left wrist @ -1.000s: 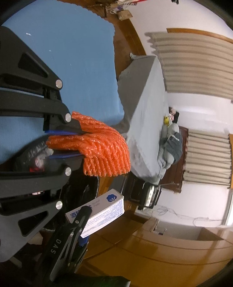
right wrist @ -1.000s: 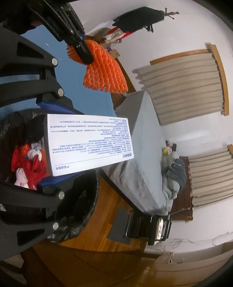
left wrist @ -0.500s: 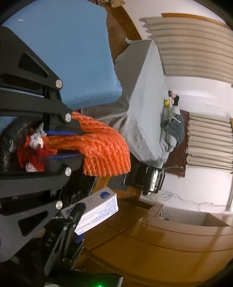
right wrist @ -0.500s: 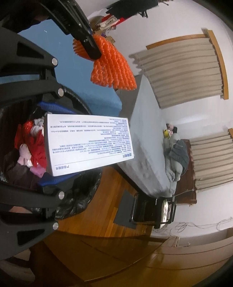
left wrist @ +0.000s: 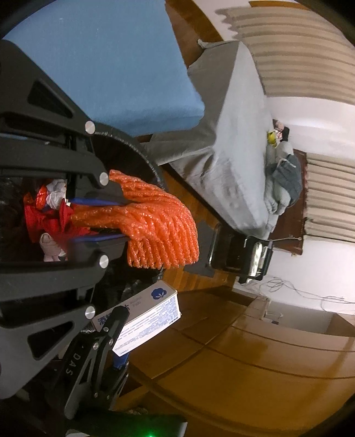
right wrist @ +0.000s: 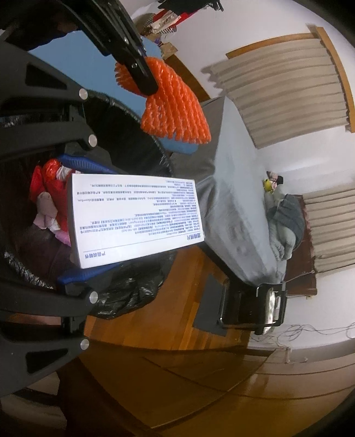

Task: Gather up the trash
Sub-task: 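Open both grippers to drop orange pad and white box into the bin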

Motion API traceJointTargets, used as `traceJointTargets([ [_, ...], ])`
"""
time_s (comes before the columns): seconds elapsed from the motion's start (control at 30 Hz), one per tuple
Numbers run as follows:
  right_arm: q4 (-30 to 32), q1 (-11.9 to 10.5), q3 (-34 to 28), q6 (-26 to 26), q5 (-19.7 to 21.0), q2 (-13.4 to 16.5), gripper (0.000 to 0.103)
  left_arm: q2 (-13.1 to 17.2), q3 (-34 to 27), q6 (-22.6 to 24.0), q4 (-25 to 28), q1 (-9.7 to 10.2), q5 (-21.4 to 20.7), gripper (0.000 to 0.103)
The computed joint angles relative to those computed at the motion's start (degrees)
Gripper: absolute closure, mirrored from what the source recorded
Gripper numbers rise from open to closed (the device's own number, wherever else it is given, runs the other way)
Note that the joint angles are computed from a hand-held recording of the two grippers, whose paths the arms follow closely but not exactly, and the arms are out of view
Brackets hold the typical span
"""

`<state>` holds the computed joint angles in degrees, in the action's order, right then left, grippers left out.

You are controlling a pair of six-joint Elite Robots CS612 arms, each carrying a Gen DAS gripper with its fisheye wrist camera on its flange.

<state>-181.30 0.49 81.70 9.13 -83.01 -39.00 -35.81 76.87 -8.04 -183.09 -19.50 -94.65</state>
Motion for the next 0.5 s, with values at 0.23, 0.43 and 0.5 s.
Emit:
traceJointTargets([
  [0.23,2.87,-0.34,-1.72,-0.27,-0.19,1.53,0.046,2.23,-3.62,0.0,4.47,0.3,-2.45,0.08],
  [0.43,4.49,-0.5,-2.64,-0.38,-0.76,2.31,0.041,3.12,-5.04,-1.21,6.04,0.83,-4.56,0.059],
  [0.5,4.35,-0.52,-2.46,-0.32,-0.86,2.24,0.035,3.03,-4.9,-1.33,5.89,0.88,-4.51,0.05],
])
